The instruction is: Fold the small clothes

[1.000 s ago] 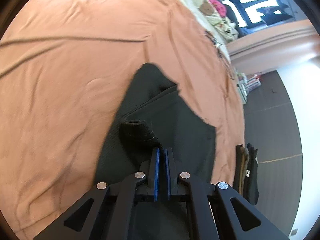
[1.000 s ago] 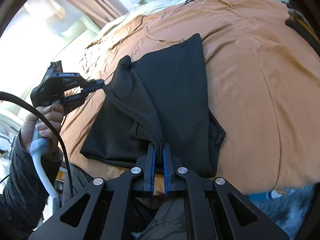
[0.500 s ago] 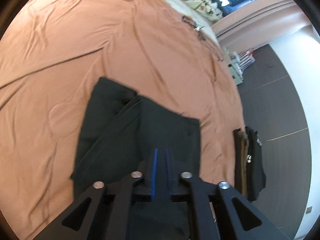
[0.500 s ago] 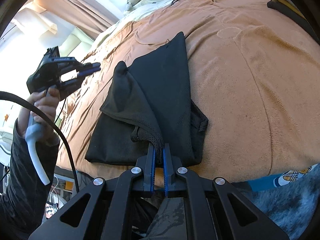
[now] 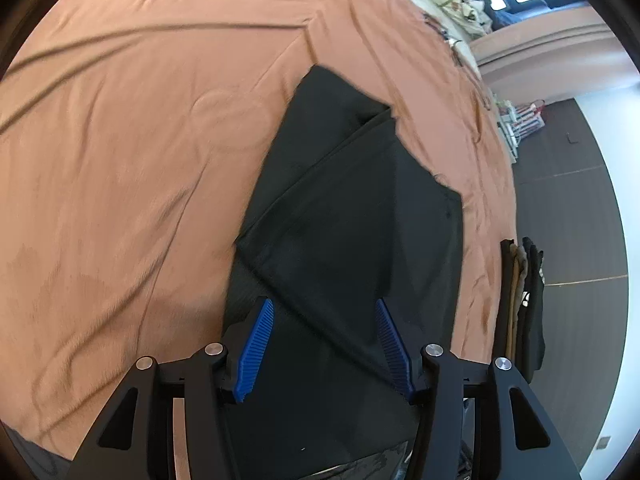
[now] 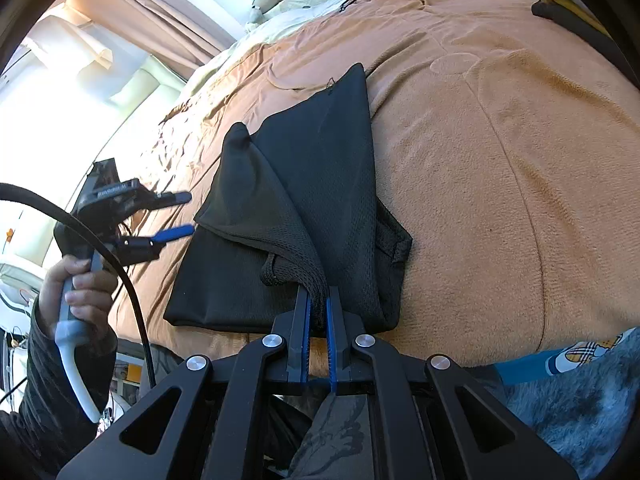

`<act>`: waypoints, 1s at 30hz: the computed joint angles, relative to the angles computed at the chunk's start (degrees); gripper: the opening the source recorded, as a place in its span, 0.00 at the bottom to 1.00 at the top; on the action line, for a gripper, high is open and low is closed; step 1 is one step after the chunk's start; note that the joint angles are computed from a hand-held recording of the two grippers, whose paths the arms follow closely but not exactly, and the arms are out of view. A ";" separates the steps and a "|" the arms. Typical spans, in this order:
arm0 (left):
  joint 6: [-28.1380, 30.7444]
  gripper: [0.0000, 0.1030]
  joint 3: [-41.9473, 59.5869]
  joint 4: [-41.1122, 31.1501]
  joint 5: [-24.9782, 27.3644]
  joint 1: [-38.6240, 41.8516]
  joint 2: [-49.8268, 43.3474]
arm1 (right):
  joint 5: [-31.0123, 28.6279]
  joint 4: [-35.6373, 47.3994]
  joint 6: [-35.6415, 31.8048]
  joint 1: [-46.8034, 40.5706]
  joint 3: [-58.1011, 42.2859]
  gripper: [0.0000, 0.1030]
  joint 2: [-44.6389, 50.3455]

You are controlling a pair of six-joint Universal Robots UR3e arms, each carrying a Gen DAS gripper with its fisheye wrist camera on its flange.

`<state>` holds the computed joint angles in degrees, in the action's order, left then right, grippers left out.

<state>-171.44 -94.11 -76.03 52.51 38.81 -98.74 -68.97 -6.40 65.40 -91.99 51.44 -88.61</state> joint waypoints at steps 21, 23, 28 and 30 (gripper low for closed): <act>-10.09 0.03 10.83 13.15 -2.76 -6.89 -7.79 | 0.55 0.42 0.25 -0.21 -2.52 0.03 1.66; -11.01 0.03 15.10 12.72 -3.06 -8.58 -10.09 | 0.52 0.63 0.48 -0.07 -3.21 0.03 2.34; -13.42 0.03 26.92 11.49 -2.78 -13.79 -17.34 | 0.88 0.98 1.44 0.63 -5.04 0.03 4.10; -13.58 0.03 32.59 9.98 -2.52 -15.78 -20.92 | 1.05 1.05 1.96 0.82 -5.57 0.03 4.81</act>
<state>-185.02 -61.52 -66.05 49.98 23.03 -119.66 -67.92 -5.35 67.37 -91.17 45.88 -83.80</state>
